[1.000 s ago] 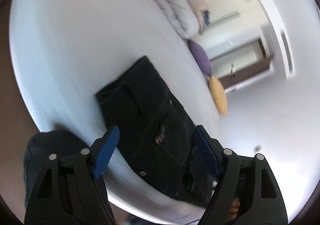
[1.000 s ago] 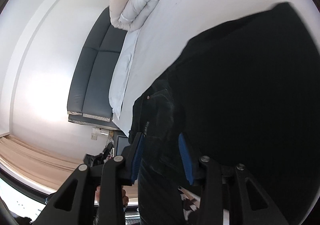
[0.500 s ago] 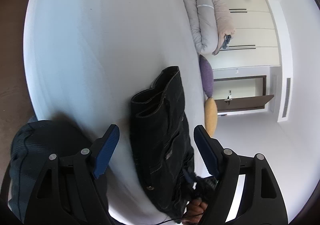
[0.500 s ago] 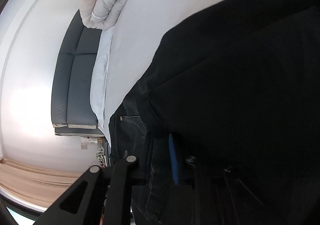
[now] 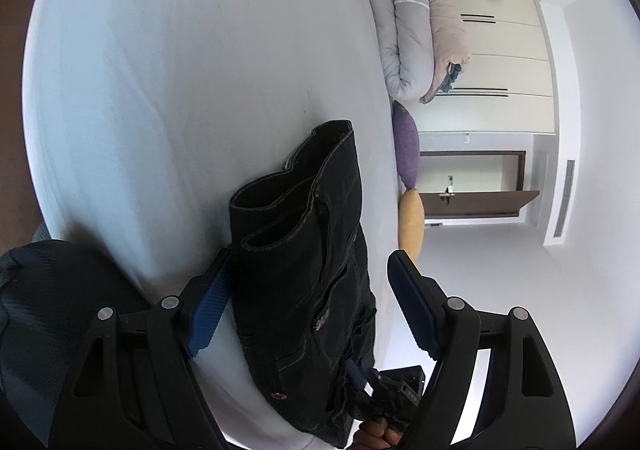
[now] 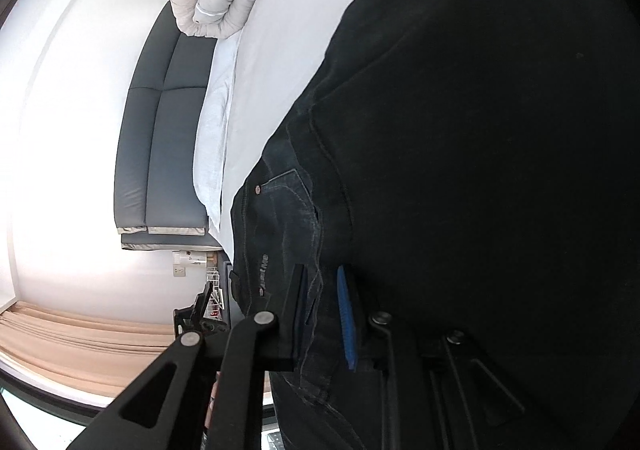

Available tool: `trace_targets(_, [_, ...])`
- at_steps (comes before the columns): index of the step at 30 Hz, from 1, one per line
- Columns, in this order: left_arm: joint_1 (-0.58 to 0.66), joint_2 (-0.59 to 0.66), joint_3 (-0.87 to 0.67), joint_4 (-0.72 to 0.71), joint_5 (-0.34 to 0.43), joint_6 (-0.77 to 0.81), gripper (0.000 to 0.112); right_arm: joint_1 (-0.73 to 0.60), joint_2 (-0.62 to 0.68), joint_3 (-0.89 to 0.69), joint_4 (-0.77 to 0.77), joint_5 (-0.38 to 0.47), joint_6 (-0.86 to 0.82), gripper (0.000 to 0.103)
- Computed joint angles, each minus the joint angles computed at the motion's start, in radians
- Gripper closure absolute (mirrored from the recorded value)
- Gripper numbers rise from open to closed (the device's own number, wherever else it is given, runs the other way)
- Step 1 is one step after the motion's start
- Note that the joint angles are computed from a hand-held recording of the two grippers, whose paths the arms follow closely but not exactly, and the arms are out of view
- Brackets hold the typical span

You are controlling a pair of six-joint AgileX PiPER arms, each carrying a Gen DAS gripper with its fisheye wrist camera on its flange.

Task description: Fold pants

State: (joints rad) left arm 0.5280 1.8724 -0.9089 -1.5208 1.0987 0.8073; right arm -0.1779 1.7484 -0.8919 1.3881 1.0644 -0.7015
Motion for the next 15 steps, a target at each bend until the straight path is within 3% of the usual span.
trace_targets(3, [-0.010, 0.031, -0.014, -0.026, 0.013, -0.004, 0.039, 0.016, 0.000, -0.020, -0.007, -0.009, 0.023, 0.083])
trace_targets(5, [-0.025, 0.042, -0.031, -0.018, 0.009, -0.020, 0.061, 0.028, 0.005, -0.040, -0.015, -0.018, 0.042, 0.083])
trace_targets(8, [-0.044, 0.033, -0.035, 0.008, -0.007, -0.025, 0.080, 0.053, 0.019, -0.097, -0.040, -0.035, 0.085, 0.083])
trace_targets(15, [-0.101, -0.073, -0.042, 0.073, -0.121, -0.017, 0.091, 0.120, 0.068, -0.221, -0.185, -0.094, 0.246, 0.085])
